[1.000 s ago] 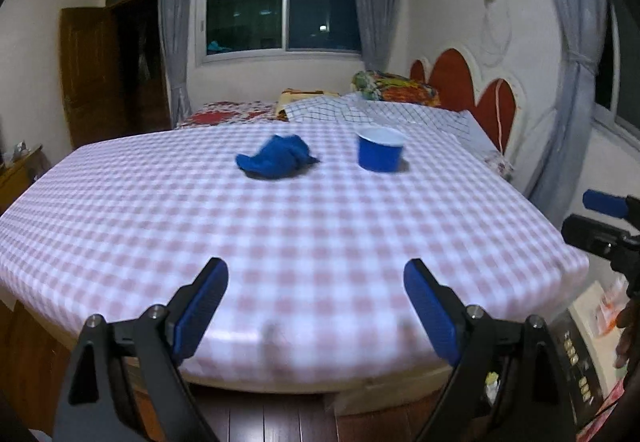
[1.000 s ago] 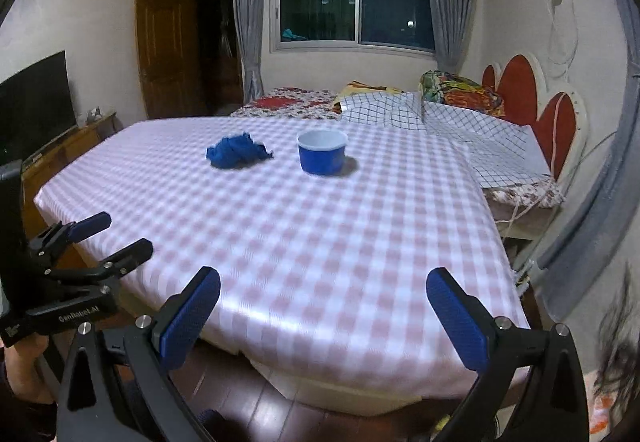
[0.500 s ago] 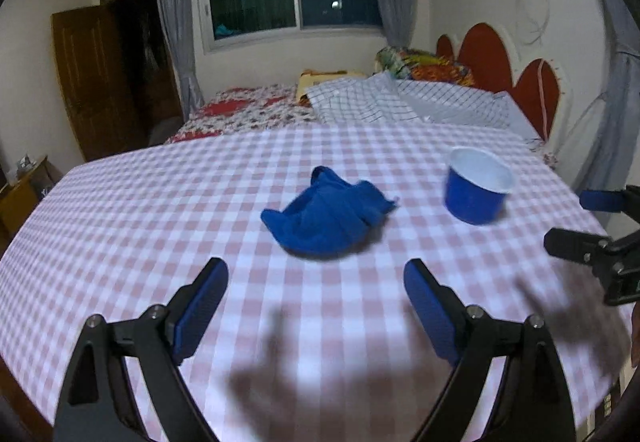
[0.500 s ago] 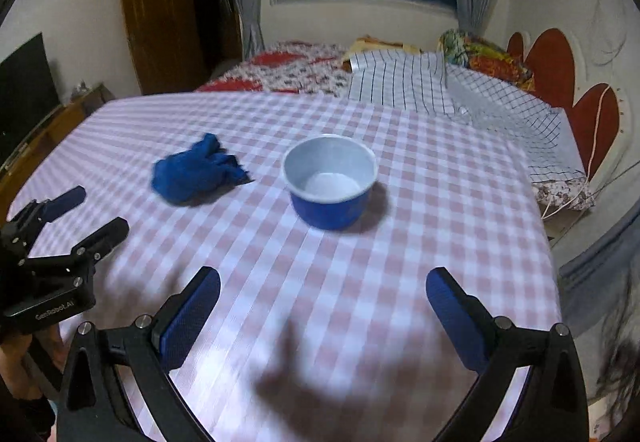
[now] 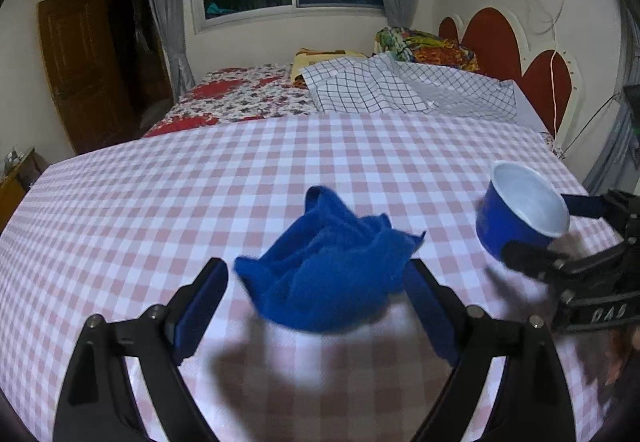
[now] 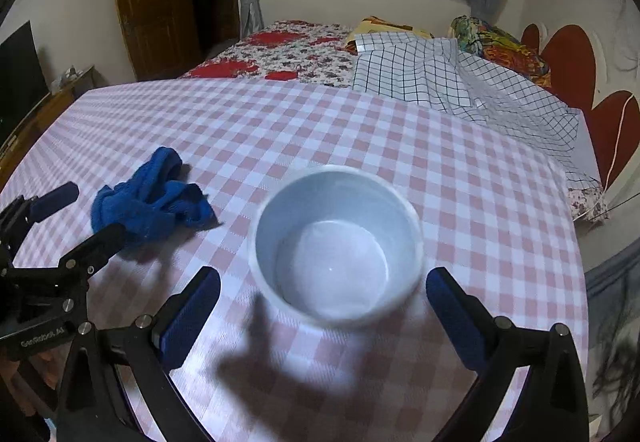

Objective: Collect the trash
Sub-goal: 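Grasp the blue towel with the left tool while the right tool grasps the blue paper bowl, then carry the blue towel and paper bowl with both tools over the black bin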

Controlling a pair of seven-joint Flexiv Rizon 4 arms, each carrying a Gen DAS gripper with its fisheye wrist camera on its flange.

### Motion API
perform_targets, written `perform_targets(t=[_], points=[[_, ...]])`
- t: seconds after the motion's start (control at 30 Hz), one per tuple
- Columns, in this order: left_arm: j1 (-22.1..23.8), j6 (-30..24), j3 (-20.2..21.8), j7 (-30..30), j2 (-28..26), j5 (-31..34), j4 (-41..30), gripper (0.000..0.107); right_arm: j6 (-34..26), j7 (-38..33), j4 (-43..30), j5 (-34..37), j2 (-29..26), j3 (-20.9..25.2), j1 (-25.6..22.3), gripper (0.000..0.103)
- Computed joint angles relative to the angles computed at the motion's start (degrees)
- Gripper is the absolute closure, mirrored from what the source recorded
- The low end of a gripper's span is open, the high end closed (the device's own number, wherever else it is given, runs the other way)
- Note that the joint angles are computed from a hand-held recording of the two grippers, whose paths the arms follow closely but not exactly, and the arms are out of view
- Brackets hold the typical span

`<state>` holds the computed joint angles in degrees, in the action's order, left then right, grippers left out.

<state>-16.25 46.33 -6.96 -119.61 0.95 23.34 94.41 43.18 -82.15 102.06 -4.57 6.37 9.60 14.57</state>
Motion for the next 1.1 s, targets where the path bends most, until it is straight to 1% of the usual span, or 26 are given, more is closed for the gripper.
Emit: perform_targets(t=[0.07, 0.13, 0.17, 0.2, 0.23, 0.3, 0.4, 0.5, 0.63, 0.77, 0.97, 1.1], points=[[0.1, -0.5, -0.2, 0.7, -1.4, 0.1, -1.4, 0.016, 0.4, -0.2, -0.4, -0.4, -0.8, 0.0, 0.1, 0.001], [-0.1, -0.8, -0.1, 2.1, -2.7, -1.1, -2.4, 0.017, 0.4, -0.7, -0.7, -0.4, -1.2, 0.0, 0.3, 0.006], [-0.3, -0.6, 0.0, 2.6, -3.1, -1.6, -2.6, 0.017, 0.3, -0.8, -0.9, -0.6, -1.5, -0.1, 0.3, 0.013], [-0.5, -0.7, 0.1, 3.4, -3.6, -2.4, -2.9, 0.024, 0.0, -1.1, -1.2, -0.2, -1.7, -0.1, 0.4, 0.027], [-0.6, -0.3, 0.3, 4.7, -3.8, -3.9, -2.7, 0.045, 0.1, -1.4, -1.4, 0.3, -1.8, -0.2, 0.3, 0.026], [-0.9, 0.3, 0.5, 6.4, -4.0, -6.0, -2.3, 0.068, 0.7, -2.1, -1.0, 1.1, -1.3, -0.3, 0.1, 0.026], [-1.6, 2.1, 0.7, 7.0, -3.2, -6.8, -1.1, 0.076, 2.0, -2.8, 0.3, 1.7, 0.2, -0.3, -0.3, 0.026], [-2.1, 3.5, 0.6, 6.4, -1.6, -6.5, 0.1, 0.077, 2.8, -3.5, 2.3, 1.9, 2.8, -0.3, -0.8, 0.026], [-2.7, 4.6, -0.6, 5.2, 1.1, -4.4, 1.7, 0.077, 3.2, -4.9, 5.2, 3.9, 7.6, -0.8, -1.4, 0.027], [-3.3, 5.5, -2.4, 3.5, 4.4, -2.8, 4.1, 0.077, 2.9, -6.3, 9.3, 5.4, 14.6, -1.2, -2.1, 0.026], [-4.0, 5.8, -6.5, 0.1, 8.7, 0.4, 6.6, 0.077, 0.1, -7.0, 14.7, 7.3, 24.6, -2.4, -2.7, 0.026], [-4.4, 5.3, -9.0, -1.5, 10.6, 1.6, 7.9, 0.076, -2.3, -6.9, 17.1, 7.8, 30.0, -3.1, -3.3, 0.026]])
